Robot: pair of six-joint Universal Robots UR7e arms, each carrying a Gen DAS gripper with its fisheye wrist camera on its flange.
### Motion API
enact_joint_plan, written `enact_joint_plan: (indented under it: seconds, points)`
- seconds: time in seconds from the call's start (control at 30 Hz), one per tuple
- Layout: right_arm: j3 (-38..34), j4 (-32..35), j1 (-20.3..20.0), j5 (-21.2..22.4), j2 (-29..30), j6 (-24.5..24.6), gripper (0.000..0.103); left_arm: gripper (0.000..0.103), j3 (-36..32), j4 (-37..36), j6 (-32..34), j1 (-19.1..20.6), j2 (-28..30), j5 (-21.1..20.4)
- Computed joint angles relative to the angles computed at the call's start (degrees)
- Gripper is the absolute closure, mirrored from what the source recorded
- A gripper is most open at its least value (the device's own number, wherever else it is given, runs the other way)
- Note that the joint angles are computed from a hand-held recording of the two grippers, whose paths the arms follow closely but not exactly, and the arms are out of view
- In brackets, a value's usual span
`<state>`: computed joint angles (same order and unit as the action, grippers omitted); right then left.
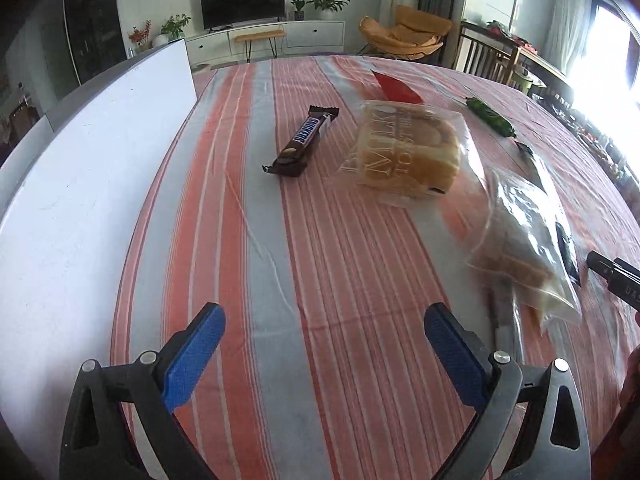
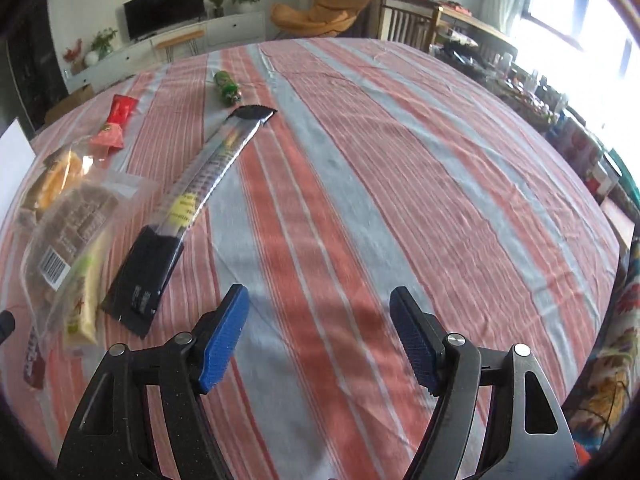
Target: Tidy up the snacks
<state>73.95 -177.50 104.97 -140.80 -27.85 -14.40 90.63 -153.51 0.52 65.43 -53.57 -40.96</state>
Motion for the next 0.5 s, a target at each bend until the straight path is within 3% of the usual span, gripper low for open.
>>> enact_joint_plan:
  seconds: [0.1, 0.5]
  points:
    - [0.1, -0.96, -1.03, 2.38, -0.49, 1.61, 0.019, 0.004, -1.81, -0.19, 0.33, 0.87, 1.37, 0.64]
    - [-1.15, 0.34, -1.2, 1.72, -0.22, 2.29, 0.014, 0.0, -1.77, -1.6, 2.09, 1.0, 1.6, 1.59]
